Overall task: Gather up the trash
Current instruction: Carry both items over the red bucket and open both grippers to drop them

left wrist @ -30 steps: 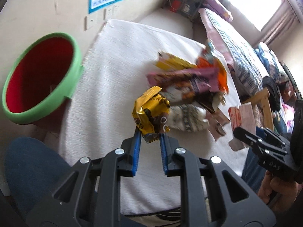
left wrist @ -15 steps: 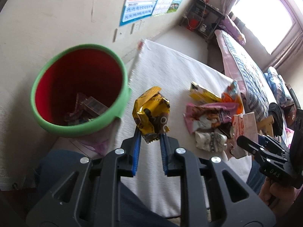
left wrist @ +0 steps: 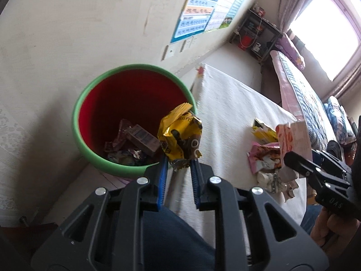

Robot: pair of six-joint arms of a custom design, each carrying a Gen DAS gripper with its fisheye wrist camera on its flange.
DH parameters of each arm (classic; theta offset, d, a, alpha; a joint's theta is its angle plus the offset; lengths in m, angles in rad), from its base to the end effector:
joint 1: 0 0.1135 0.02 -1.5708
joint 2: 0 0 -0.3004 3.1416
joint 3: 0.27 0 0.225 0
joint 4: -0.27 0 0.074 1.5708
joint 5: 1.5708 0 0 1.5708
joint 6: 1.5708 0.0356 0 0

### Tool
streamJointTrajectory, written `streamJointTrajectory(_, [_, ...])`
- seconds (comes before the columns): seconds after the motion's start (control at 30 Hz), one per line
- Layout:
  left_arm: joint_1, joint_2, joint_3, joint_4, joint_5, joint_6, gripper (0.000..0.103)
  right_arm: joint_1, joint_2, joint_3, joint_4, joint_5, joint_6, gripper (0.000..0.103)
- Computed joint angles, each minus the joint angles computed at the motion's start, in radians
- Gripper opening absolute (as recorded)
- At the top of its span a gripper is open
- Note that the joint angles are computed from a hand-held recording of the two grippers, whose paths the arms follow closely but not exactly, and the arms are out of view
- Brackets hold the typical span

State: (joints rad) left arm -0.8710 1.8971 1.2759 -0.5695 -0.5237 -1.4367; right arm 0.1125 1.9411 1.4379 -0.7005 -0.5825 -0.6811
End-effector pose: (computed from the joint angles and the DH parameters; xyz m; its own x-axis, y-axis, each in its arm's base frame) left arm 0.2496 -0.2689 0.2233 -0.6180 -0.5984 -0.5098 -0.5201 0.7975 -0.3056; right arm 0.3802 0.0627 0.2447 -0.5380 -0.5899 -0.6021 -0.8092 0.5615 0.1729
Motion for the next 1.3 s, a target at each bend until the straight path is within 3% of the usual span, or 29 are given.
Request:
streamJointTrajectory(0.4, [0.057,-0.137,-0.136,0.022,-0.021,0.018,0.019,0.199,0.031,0.052,0.05,0.021,0.103,0.05])
streamJointTrajectory(0.77, [0.131,-0.214,-0.262,0.153,0.015,0.049,0.019,0.301,0.105,0.123,0.066,0.06,0.147,0.05])
streamJointTrajectory(1.23, [0.204,-0.254,-0.304,0.205,0.05,0.107,0.021,0.361,0.192,0.199,0.068,0.085,0.15,0.05])
streamJointTrajectory(1.3, [0.214,-0.257,-0.291,0.194,0.051,0.121,0.022,0.37,0.205,0.22,0.061,0.08,0.156,0.054])
